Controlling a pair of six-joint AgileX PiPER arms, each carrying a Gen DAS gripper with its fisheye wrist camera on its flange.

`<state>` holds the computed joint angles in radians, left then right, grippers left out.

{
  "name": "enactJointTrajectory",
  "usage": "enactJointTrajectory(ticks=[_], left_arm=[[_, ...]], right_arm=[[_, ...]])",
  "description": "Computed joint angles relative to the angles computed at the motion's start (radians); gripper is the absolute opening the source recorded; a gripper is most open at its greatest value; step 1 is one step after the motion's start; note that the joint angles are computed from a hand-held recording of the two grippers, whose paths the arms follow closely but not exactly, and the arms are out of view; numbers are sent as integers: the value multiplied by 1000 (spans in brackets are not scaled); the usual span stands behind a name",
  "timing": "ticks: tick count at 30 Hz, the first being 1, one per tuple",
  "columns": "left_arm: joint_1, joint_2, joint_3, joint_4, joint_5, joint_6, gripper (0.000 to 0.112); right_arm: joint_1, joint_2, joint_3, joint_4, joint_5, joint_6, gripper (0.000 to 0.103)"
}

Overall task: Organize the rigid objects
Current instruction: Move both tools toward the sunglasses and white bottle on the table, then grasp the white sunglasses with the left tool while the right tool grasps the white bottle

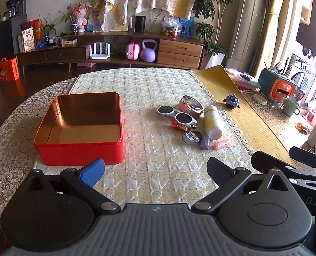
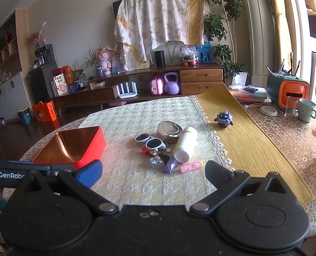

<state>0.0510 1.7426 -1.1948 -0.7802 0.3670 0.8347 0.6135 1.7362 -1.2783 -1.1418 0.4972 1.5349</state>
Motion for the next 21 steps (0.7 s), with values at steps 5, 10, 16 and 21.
enactJointTrajectory(ticks=[5, 10, 16, 21], left_arm=[[-28, 74, -67, -47, -12, 56, 103], [-56, 172, -189, -6, 8, 27, 103], [-85, 328, -419, 118, 60, -123, 103], [-108, 499, -688, 249, 137, -260, 103]], right_arm=[[-68, 24, -15, 86, -59, -138, 103], [-140, 73, -53, 186, -97, -293, 103], [-224, 143, -134, 331, -143, -489, 102], [-276, 235, -252, 525, -155, -725, 101]])
